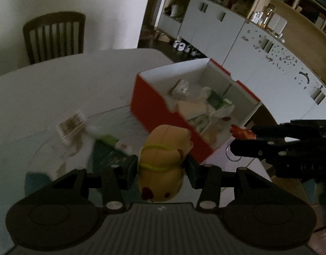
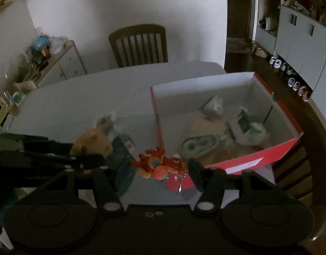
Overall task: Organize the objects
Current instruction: 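Carry the yellow plush and rooster keychain over into the red shoebox with both tools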
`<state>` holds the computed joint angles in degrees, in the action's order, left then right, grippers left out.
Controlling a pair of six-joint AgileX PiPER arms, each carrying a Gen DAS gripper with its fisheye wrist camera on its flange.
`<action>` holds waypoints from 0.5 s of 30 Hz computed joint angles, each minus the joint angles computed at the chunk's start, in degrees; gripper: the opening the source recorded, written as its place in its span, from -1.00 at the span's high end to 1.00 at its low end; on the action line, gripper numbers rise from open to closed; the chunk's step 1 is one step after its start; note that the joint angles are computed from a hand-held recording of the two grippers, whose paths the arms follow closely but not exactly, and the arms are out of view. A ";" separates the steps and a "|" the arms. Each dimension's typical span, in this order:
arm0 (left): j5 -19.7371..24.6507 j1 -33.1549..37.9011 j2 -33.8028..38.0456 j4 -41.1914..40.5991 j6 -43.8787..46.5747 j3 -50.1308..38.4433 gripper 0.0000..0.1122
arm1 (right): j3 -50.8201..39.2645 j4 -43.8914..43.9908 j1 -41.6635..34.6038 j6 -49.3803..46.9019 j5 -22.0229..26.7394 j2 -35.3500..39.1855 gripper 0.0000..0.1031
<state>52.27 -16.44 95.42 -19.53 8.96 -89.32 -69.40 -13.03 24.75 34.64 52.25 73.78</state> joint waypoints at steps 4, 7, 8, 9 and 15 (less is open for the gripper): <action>0.04 -3.82 3.25 3.15 -4.64 -5.06 0.17 | -0.23 3.25 -6.22 -7.11 -1.37 -0.85 -0.16; 0.98 -5.71 6.48 5.28 -7.49 -9.86 0.17 | -0.40 6.46 -11.14 -12.95 -2.69 -1.05 -0.16; 1.25 -6.51 7.70 6.58 -8.63 -11.77 0.17 | -0.36 7.64 -12.87 -14.96 -3.29 -0.96 -0.16; 1.48 -7.18 8.80 7.71 -9.69 -13.48 0.17 | -0.39 8.63 -14.47 -16.67 -3.81 -0.69 -0.16; 6.74 -9.70 18.39 13.06 -14.26 -29.27 0.17 | -0.10 14.80 -22.50 -26.50 -6.84 1.33 -0.16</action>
<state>59.01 -26.14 113.81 -6.47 -5.30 -118.59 -69.49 1.76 2.25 8.14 45.41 75.11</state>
